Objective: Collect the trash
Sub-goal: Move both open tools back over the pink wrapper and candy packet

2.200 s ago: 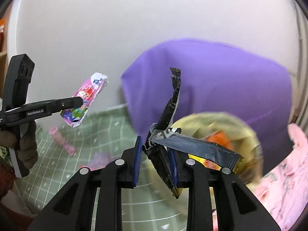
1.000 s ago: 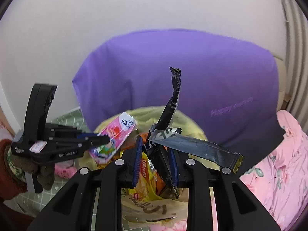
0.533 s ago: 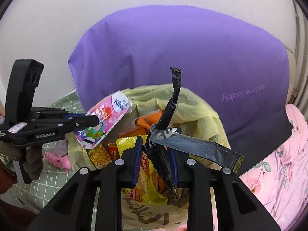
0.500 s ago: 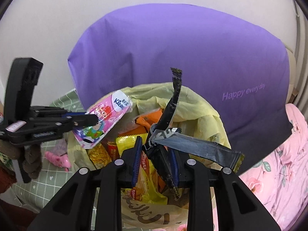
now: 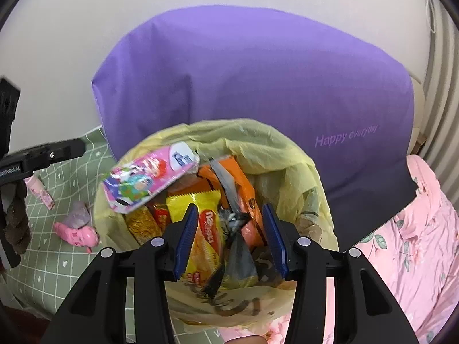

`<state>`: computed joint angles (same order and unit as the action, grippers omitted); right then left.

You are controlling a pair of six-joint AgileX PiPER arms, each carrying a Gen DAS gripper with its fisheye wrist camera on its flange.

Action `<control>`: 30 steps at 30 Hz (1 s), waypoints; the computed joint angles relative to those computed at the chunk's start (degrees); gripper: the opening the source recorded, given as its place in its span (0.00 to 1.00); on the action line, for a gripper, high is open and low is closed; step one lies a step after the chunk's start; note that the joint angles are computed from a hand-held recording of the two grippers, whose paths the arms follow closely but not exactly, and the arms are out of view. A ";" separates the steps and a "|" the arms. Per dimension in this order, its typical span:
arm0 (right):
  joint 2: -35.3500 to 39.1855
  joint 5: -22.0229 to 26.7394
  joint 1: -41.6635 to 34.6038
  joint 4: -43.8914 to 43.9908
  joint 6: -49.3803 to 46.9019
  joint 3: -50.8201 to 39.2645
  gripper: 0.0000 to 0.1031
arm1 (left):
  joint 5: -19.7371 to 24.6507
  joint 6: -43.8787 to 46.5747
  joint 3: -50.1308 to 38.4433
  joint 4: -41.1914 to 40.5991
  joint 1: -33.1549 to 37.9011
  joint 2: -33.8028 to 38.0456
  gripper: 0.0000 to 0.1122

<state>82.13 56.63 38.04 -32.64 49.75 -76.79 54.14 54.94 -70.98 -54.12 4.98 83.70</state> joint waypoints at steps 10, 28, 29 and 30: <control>5.44 -1.78 8.36 -2.79 4.20 -6.10 0.43 | -4.05 4.00 4.95 0.43 22.06 5.25 0.40; 35.34 -7.52 11.71 21.77 -10.91 -31.17 0.51 | -3.92 8.13 -1.55 8.55 33.86 20.62 0.40; 36.40 -7.26 11.60 23.12 -11.62 -31.95 0.51 | -2.94 9.58 -0.42 8.03 35.59 20.27 0.40; 37.73 -7.10 11.26 25.36 -12.83 -32.91 0.51 | -2.15 10.70 1.12 7.75 37.25 19.43 0.40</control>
<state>119.86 49.54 49.30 -7.28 36.93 -109.70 51.99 65.63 -69.86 -46.37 42.23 103.14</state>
